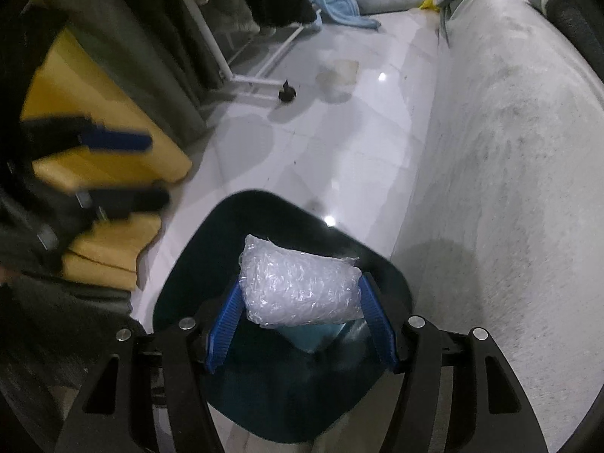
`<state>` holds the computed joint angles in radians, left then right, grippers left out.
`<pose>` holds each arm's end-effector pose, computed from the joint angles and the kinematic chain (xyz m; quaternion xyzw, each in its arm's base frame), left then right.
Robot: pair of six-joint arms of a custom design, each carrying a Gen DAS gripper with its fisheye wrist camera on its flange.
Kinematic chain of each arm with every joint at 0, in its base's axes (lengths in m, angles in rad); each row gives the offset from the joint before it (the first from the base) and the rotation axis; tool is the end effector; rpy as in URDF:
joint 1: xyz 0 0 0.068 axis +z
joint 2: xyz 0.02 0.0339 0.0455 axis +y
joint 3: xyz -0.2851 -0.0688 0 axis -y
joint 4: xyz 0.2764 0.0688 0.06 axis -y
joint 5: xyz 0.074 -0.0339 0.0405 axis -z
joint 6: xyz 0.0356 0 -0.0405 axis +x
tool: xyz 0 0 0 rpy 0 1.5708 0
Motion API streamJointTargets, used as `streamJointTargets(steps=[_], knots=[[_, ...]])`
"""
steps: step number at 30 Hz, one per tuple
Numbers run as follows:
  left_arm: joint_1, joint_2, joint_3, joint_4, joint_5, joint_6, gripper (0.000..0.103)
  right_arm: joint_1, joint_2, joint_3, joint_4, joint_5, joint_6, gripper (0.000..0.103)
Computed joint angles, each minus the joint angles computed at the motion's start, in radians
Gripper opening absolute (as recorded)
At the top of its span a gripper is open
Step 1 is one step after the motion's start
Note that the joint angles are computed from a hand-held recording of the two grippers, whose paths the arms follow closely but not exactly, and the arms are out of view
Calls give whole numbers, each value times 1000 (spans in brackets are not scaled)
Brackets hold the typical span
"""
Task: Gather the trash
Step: 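Carry the bubble wrap and snack bag over the bin and release both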
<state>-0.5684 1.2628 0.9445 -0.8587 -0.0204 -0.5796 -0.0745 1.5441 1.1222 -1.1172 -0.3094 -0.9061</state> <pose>0.2169 -0.1377 0.2545 -0.0075 0.9806 -0.0978 0.1697 0.2925 -0.0110 0.2322 -0.4013 0.9028 0.1285 0.0864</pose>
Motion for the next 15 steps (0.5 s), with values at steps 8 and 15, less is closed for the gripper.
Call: streamJointTargets(steps=[8,15], knots=[[-7,-27,43,37,-73,-27,75,4,-24,-59,12,48,-31,63],[-35,-35,81,90,-132,-45,73,-7,-50,-96,3,61,-83,72]])
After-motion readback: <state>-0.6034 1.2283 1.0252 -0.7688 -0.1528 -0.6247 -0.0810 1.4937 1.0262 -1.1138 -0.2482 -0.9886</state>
